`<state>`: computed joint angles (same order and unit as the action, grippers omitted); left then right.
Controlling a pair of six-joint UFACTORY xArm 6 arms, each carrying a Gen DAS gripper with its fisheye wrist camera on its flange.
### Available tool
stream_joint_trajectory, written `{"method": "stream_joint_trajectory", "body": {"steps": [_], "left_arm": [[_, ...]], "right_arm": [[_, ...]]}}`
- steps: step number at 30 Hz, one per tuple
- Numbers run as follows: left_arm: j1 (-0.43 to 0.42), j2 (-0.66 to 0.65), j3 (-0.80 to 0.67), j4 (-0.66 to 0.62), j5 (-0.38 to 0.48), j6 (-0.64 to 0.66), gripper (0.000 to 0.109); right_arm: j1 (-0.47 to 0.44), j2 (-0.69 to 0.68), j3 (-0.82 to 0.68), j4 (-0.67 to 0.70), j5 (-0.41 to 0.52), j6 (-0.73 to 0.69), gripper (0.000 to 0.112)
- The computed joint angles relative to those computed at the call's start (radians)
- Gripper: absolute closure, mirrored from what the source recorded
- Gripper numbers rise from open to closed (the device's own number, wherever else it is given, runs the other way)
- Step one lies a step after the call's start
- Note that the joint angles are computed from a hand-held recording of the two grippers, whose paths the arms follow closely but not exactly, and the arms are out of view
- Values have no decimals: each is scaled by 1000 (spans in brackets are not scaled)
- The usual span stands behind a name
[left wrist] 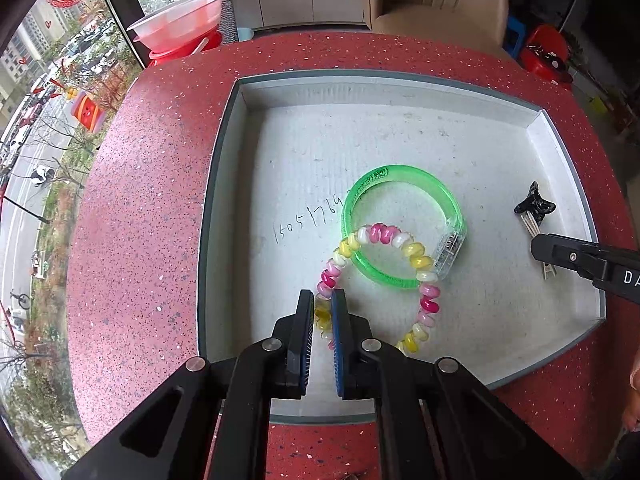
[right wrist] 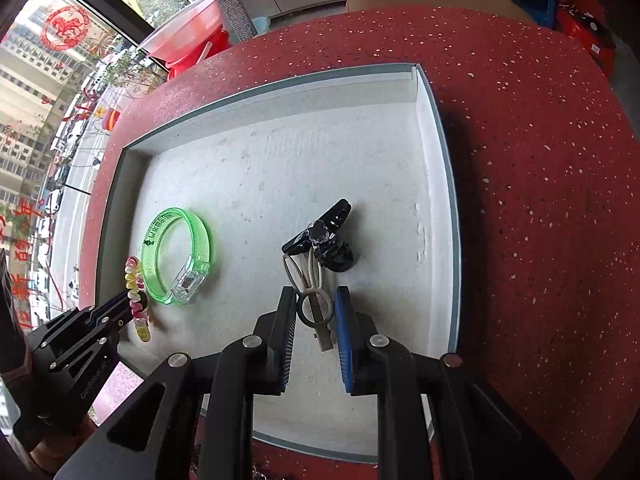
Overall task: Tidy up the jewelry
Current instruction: 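Carry both items into the tray and open both grippers to release them, then withdraw both grippers from the tray toward the remaining jewelry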
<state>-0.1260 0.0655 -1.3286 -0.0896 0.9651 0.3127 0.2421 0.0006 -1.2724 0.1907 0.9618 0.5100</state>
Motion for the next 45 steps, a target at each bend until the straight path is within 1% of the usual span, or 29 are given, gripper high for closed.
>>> {"method": "stream_joint_trajectory", "body": {"steps": [5,11,12,13,14,16,17,22,25,29,43,45], "left_arm": [[-18,14,1,40,-54,-39,81],[-24,-7,29,62,-84,-39,81],[-24,-9,31,64,-89,-38,81],[-26,-18,41,68,-95,-43,81],[-29,-25,47,72,-98,-47,81],[-33,-37,56,72,-101,-54,81],[-33,-42,58,68,-102,-54,81],[-28,-62,69,44,-108,-35,81],[-22,-73,75,37,-116,-24,81],[-12,-93,84,22,-120,-13,81],[42,-178,144,-30,-85,20,80],[52,-193,155,-42,-76,29,80]], "right_arm": [[-12,22,-32,-36,10,2,91],[1,9,-24,-45,23,-19,91],[4,24,-38,-42,24,-19,91],[5,27,-41,-38,27,-20,87],[5,33,-46,-33,26,-19,76],[6,30,-44,-26,20,-13,61],[8,26,-41,-29,15,-9,60],[16,10,-38,-33,24,-2,60],[25,2,-39,-46,28,10,57],[39,-7,-42,-66,36,33,56],[124,-108,-9,-170,112,147,56],[139,-120,-1,-175,118,166,50]]}}
